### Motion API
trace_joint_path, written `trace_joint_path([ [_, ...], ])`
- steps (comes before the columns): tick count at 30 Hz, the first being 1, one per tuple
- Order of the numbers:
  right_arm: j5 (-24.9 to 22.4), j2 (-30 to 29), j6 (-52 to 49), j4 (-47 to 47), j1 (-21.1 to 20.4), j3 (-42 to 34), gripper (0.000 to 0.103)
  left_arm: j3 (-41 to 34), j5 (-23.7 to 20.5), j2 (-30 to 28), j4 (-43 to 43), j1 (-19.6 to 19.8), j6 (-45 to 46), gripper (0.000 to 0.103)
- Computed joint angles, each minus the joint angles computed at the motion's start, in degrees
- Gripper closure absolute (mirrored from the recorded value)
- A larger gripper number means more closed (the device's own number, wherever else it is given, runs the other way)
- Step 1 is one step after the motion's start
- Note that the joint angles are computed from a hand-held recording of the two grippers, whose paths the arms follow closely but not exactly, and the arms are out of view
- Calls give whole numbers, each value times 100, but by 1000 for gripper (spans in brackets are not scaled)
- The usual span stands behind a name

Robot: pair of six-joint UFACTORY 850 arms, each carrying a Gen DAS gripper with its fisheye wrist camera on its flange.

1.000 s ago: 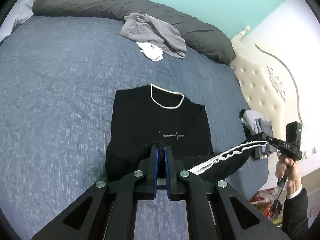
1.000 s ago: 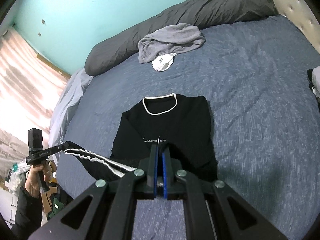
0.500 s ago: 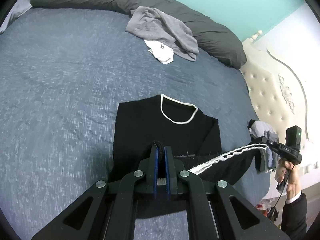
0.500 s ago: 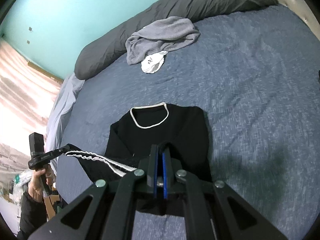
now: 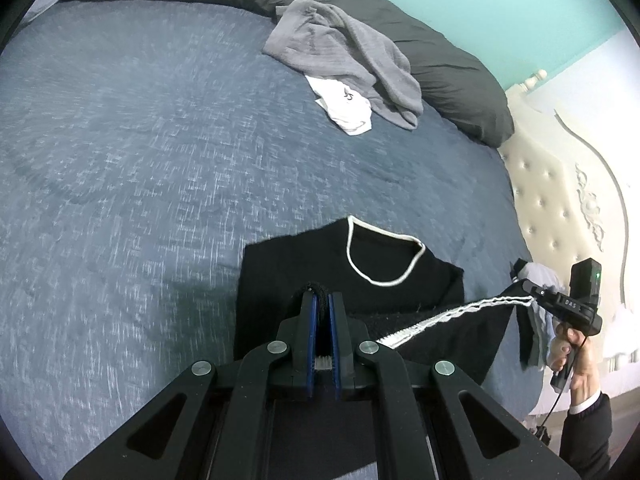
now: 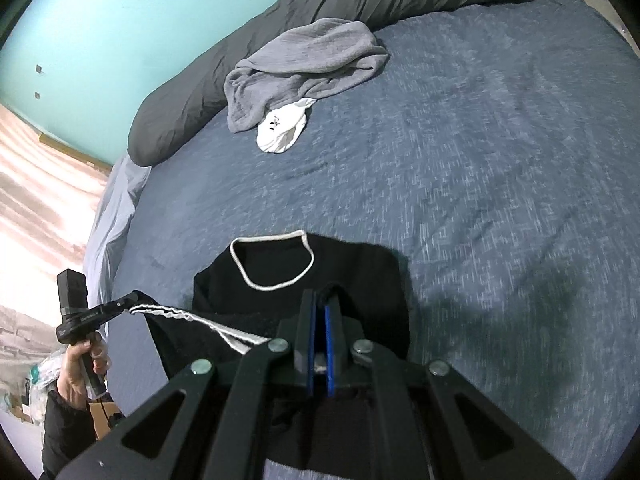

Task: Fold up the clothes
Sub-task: 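Lower the held hem onto the collar with both grippers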

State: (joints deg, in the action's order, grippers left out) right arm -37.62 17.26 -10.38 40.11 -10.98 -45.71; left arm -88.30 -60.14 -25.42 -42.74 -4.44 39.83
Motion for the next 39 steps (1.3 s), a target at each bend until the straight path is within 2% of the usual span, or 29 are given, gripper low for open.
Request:
trace_joint_path([
  [22, 443, -1472, -825, 708, -288, -490, 100, -1052, 294, -1228, 97, -280, -442, 97],
  [33, 609, -1828, -1476, 1509, -373, -333, 100, -1032, 424, -1507, -122, -255, -465, 96],
  [39, 716, -1876, -1913, 1983, -376, -265, 98, -1042, 303, -1599, -349, -232, -362, 94],
])
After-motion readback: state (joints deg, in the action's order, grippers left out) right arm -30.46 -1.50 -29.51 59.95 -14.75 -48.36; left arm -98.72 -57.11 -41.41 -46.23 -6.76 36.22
